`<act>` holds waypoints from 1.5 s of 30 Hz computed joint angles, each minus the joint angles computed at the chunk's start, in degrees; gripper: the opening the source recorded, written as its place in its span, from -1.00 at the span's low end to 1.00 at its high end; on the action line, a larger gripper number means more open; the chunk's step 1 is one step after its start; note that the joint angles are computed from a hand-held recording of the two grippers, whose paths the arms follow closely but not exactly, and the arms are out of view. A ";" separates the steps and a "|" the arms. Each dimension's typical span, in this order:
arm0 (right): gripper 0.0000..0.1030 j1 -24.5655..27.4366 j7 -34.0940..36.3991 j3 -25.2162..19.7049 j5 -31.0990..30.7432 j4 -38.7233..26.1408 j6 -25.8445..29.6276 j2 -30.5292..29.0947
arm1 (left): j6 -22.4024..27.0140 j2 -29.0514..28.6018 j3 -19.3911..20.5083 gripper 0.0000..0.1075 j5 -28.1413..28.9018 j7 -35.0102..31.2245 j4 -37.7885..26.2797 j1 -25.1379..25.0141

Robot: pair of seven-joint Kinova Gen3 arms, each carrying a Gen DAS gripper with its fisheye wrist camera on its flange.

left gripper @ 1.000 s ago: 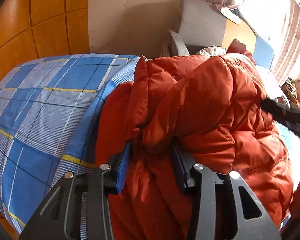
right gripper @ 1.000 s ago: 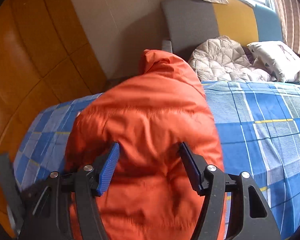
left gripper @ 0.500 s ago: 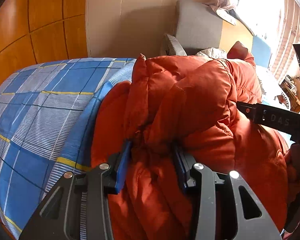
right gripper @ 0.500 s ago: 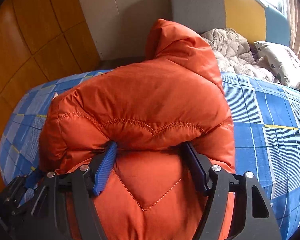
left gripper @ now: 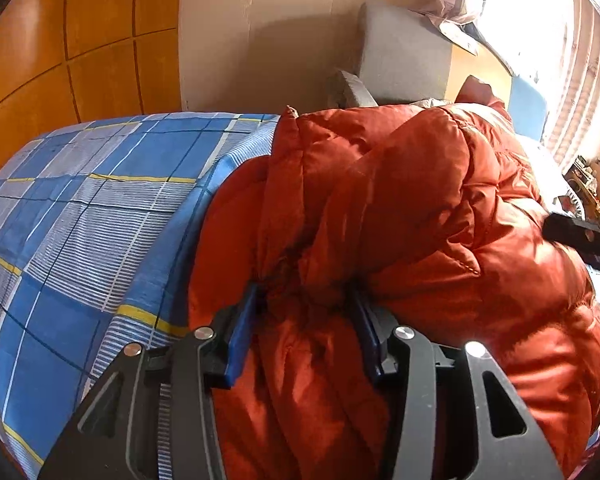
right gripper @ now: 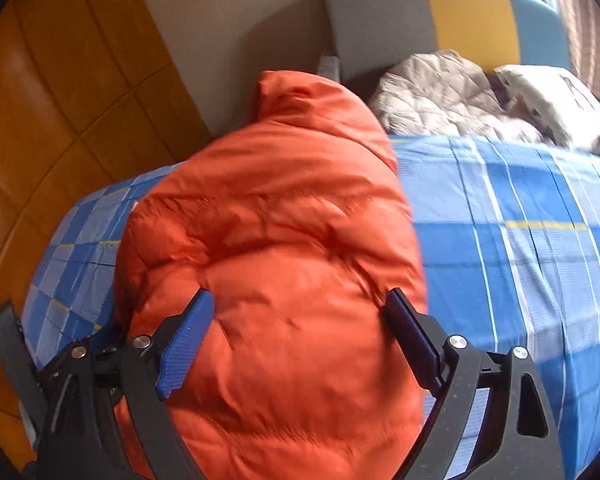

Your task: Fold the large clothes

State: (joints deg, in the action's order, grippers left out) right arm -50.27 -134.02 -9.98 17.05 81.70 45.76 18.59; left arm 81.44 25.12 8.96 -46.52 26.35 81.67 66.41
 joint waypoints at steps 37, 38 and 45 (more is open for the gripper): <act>-0.34 27.36 56.59 -7.10 -55.27 12.05 -9.64 -12.34 | -22.24 -8.27 2.94 -0.80 -23.69 13.73 9.41 -2.21; -0.34 27.93 57.21 -5.91 -55.56 12.42 -8.84 -13.86 | -22.74 -6.88 4.77 -0.80 -24.39 11.40 6.76 -4.04; -0.34 32.78 61.47 3.38 -56.62 18.60 -3.76 -21.96 | -31.18 5.60 10.47 -0.80 -22.03 -4.73 -11.82 -10.85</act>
